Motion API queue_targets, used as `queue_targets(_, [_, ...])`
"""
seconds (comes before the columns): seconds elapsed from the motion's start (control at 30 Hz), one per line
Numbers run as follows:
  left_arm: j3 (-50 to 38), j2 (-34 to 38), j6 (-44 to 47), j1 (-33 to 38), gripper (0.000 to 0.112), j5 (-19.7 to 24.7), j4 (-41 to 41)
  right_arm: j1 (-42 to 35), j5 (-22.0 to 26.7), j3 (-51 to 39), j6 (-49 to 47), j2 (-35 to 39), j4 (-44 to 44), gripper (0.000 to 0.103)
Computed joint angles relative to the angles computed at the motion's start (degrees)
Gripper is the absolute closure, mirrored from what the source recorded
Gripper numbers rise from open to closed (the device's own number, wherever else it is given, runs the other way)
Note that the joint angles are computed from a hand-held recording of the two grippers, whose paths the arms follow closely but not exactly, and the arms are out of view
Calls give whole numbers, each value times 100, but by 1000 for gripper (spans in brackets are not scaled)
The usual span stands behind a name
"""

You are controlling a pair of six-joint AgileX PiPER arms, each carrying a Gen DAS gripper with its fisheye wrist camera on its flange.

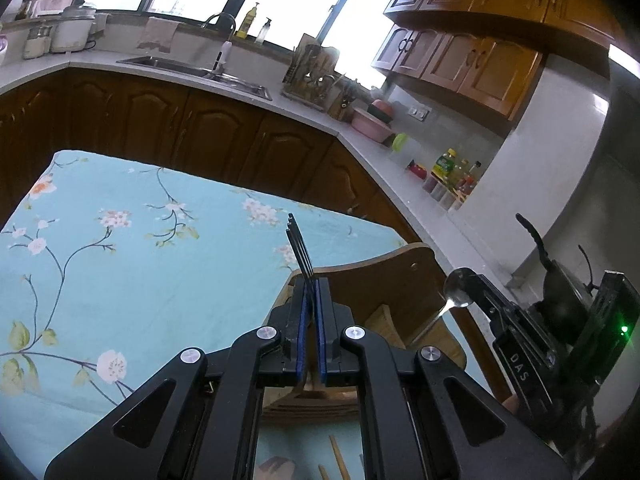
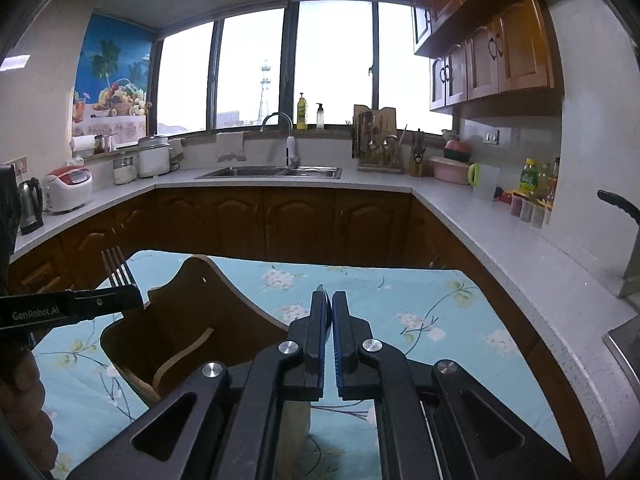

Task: Organize utensils
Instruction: 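Lift the fork with the left tool while the right tool carries the spoon to the holder, then open the left tool over the holder while the right tool drops the spoon in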

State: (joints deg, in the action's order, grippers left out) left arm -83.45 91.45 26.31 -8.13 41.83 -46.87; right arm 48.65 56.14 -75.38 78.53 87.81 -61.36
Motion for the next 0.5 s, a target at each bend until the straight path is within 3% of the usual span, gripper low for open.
queue_targets(0.13, [-26, -17, -47, 37, 98, 55, 23, -127, -221, 21, -31, -94, 240, 98])
queue_targets(0.2, [72, -114, -18, 76, 83, 16, -39, -179, -344, 78, -5, -187, 366, 95])
queue_targets(0.33, [285, -346, 63, 229, 75, 33, -195, -250, -538, 259, 188, -473, 462, 64])
queue_targets(0.4, [479, -530, 113, 318, 71, 5, -257, -218, -524, 347, 330, -634, 432, 63])
queue_targets(0.5, [778, -824, 74, 451, 56, -25, -224, -150, -535, 485, 528, -913, 428, 41])
